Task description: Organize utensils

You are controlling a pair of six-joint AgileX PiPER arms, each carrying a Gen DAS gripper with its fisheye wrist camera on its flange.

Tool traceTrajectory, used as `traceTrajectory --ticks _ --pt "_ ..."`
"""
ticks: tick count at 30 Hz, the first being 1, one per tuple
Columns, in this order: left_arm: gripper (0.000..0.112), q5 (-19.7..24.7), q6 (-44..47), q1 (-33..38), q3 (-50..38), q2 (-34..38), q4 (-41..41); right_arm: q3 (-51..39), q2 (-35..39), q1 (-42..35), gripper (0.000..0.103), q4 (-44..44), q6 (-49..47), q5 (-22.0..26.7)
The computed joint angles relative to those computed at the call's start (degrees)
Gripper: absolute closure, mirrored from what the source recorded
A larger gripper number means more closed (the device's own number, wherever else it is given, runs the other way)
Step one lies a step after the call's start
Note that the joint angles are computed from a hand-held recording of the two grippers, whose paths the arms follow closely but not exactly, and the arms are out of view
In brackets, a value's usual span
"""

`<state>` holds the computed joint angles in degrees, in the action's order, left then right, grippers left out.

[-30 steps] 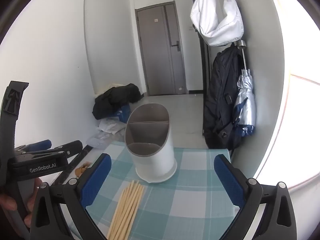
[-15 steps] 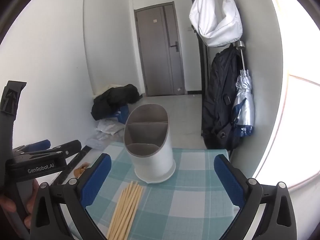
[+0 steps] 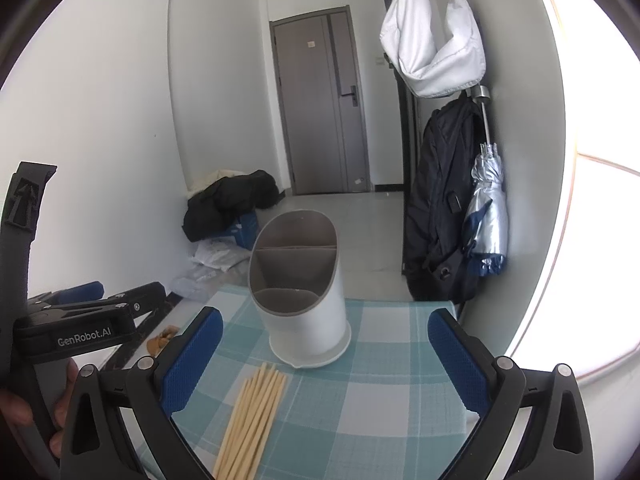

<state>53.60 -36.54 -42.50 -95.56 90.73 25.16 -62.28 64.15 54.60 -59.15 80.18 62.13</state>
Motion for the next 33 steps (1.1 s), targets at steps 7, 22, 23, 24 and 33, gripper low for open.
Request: traceTrajectory --ticks 7,22,23,24,33 --pt "0.01 -0.41 0.1 0.15 0.45 -0.38 -0.13 -0.08 -0.19 0.34 0.0 -0.28 0.0 0.47" --pt "0.01 -1.2 -0.7 -0.07 1.51 -0.62 0.42 0.0 -0.33 0.45 0.0 -0.27 -0.08 0.27" --pt "0.01 -1.2 -0.59 0.02 1.44 -0.55 0.12 0.0 -0.33 0.41 0.0 -0.24 -0.13 0.26" --pt "0.01 -1.27 -0.49 0.15 1.42 -0.53 -0.23 -0.01 -0.36 0.35 0.0 -0.14 -0.24 0.2" --pt "0.01 -1.36 -0.79 0.6 1.81 -0.9 -0.83 -0.03 -0.45 0.3 0.0 0.14 -0.76 -0.11"
